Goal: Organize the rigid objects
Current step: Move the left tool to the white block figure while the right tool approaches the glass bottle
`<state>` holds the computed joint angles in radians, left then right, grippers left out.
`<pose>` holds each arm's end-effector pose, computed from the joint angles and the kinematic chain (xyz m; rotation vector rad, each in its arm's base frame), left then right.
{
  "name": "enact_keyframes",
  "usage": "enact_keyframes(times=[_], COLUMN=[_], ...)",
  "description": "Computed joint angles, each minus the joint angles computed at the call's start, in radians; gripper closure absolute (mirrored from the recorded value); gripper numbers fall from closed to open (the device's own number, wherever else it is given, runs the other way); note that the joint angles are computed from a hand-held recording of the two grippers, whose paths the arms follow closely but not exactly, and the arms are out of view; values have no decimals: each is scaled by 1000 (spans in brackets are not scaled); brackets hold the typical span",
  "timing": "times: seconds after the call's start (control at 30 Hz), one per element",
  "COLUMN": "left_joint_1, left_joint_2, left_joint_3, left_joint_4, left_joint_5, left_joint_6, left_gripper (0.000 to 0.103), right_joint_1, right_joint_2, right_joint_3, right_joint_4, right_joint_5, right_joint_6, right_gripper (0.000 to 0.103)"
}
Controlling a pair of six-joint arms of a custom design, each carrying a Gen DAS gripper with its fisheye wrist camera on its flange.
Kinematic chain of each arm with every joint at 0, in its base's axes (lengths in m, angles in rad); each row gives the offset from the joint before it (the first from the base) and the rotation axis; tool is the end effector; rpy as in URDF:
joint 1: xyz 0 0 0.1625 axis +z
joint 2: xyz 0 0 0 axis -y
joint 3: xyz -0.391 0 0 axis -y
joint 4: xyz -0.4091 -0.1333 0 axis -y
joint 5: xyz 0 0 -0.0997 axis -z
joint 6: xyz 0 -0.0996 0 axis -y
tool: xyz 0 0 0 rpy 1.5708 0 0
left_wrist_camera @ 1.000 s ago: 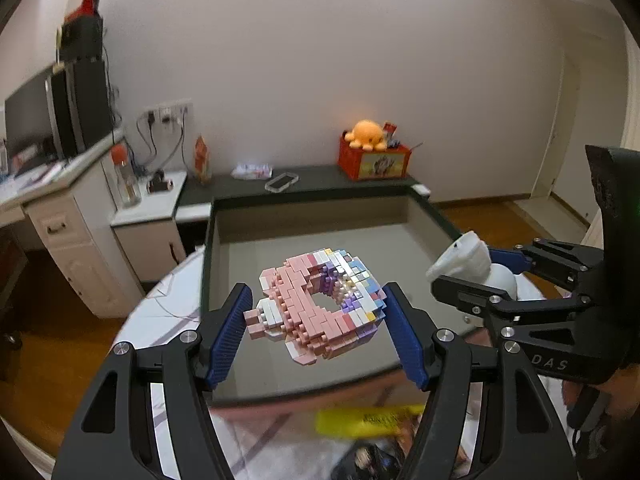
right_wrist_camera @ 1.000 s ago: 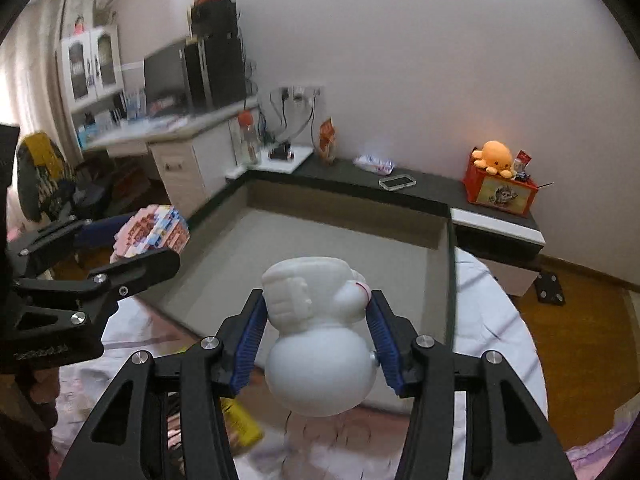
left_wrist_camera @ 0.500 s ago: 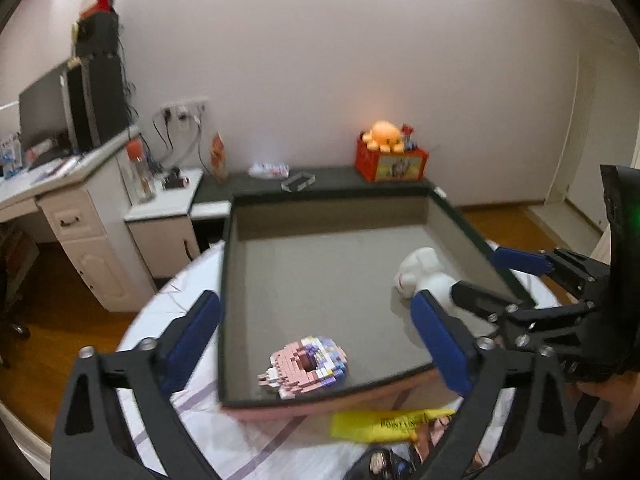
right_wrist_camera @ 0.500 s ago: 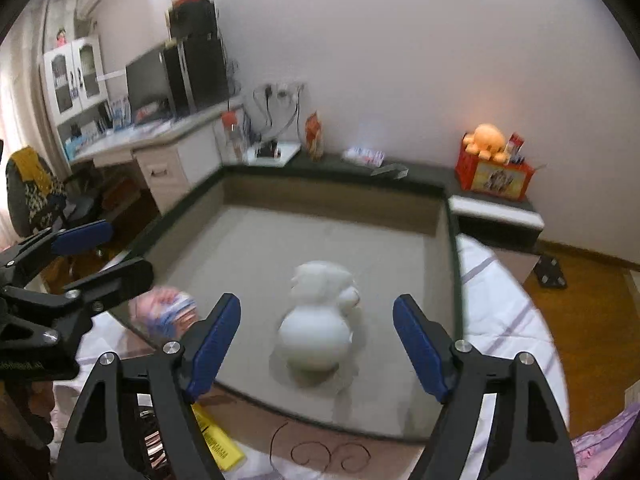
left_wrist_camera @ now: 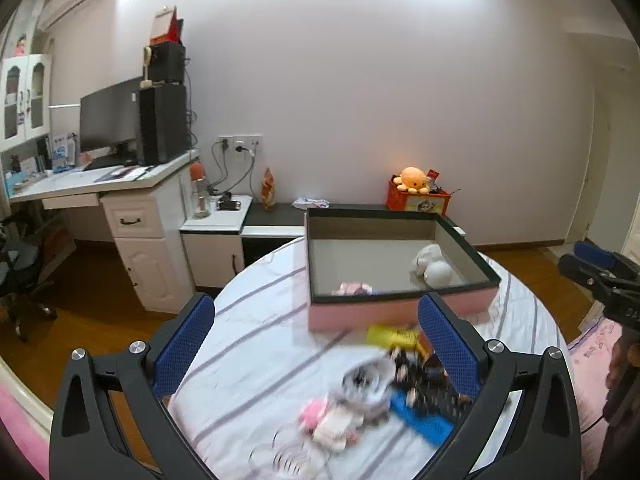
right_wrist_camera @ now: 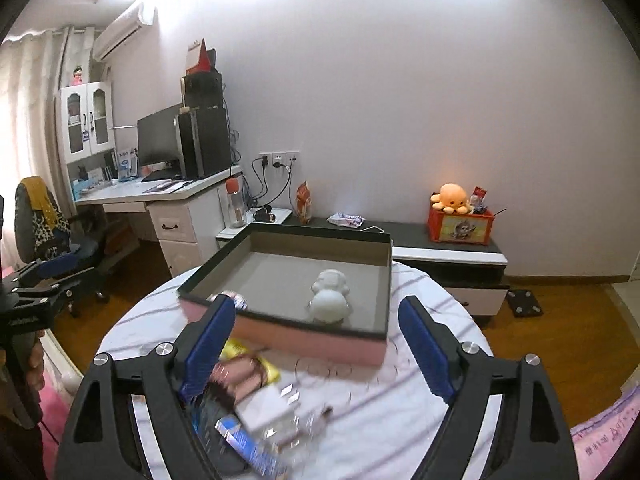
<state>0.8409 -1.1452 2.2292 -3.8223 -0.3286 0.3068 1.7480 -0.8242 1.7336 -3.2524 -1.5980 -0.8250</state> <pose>-0.1115 -0.4659 0.2361 0.1470 1.9104 -1.3790 0.2445 -0.6244 0.1249 1.2786 -2.3652 1.0245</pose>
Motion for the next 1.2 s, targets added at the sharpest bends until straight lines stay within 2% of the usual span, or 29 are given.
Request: enact_keyframes(times=[0.07,0.17,0.37,0.5,0.6,0.7,0.9,1.03,1.2], left_joint_1=[-46,-100,-193,-207,-205,-184,-114,-34,81], left_joint_2=[-14,-27,-71,-92,-120,-137,-118,-76,-18], left_joint_3=[55,106,195,219,244,252,234,201,141], left_joint_4=[32,31,97,162,259,344,377,351,400], left_joint_5=[40,88,127,138,132,117,52,-22,-113], left_joint_6=[-57,-75,-162,-220,-316,-390,-421,-398,-413], left_gripper=[0,0,0,0,0,0,0,0,0], right_joint_1=[-1,-9,-11,-3,-13,-18,-31,-41,-54], right_joint_2=[-34,-86,-140,-155,-167,-162,-134,-107,-66], right_joint_3=[56,128,212,242,265,265,249,223,179], right_joint_4=[-32,-56,-97,-115,-123,-121,-103,-73,-26], right_joint_5=[-5,5,3,-7,-6,-17,-50,-75,-112], right_joint_6=[-2,0,14,17,11,10,23,35,56], right_gripper=[18,18,18,17,17,17,17,17,17])
